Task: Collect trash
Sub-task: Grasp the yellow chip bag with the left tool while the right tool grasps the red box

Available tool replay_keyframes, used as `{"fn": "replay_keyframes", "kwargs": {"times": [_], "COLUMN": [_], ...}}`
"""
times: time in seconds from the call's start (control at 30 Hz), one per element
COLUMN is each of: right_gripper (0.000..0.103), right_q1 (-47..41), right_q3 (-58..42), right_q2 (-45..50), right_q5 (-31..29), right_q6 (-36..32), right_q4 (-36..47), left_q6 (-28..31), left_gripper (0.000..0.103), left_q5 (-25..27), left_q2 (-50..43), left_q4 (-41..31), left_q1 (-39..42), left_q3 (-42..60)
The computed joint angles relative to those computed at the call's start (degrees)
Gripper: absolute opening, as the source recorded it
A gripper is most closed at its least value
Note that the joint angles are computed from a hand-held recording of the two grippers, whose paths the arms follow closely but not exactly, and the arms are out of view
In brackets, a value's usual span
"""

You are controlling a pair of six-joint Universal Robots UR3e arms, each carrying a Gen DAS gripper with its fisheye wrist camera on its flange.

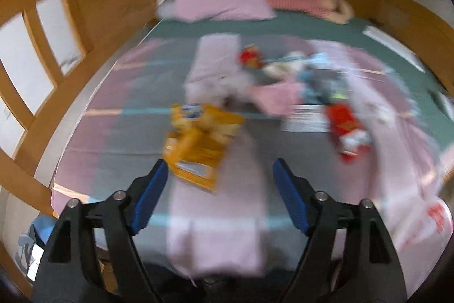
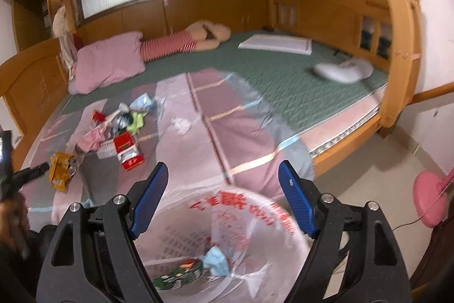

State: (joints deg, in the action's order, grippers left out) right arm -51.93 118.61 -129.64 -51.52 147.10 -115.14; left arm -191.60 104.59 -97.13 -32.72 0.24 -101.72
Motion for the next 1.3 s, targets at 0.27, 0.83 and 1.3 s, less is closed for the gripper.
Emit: {"fn": "replay_keyframes", "kwargs": {"times": [0.27, 0.83, 1.3], "right_gripper": [0.086, 0.059, 0.059], "right_q1": [32.4, 59.3, 53.7], "right_q3": [-15.1, -89.0, -39.9], "right_q2": [33.5, 98.3, 64.1], "right_q5": [-16.7, -30.1, -22.6], "right_q6": [14.6, 23.6, 22.1], "right_q4": [-18.2, 2.8, -20.8], "left_q6": [8.3, 12.5, 4.1], "left_gripper": [0.091, 0.045, 0.025], "left_q5": [-6.4, -18.1, -18.5], "left_q2": [-14.5, -17.9, -2.2], "left_q4": [-5.0, -10.1, 10.9], "left_q1": [6.8, 15.5, 16.6], "left_q3": [12.1, 15.7, -4.8]}}
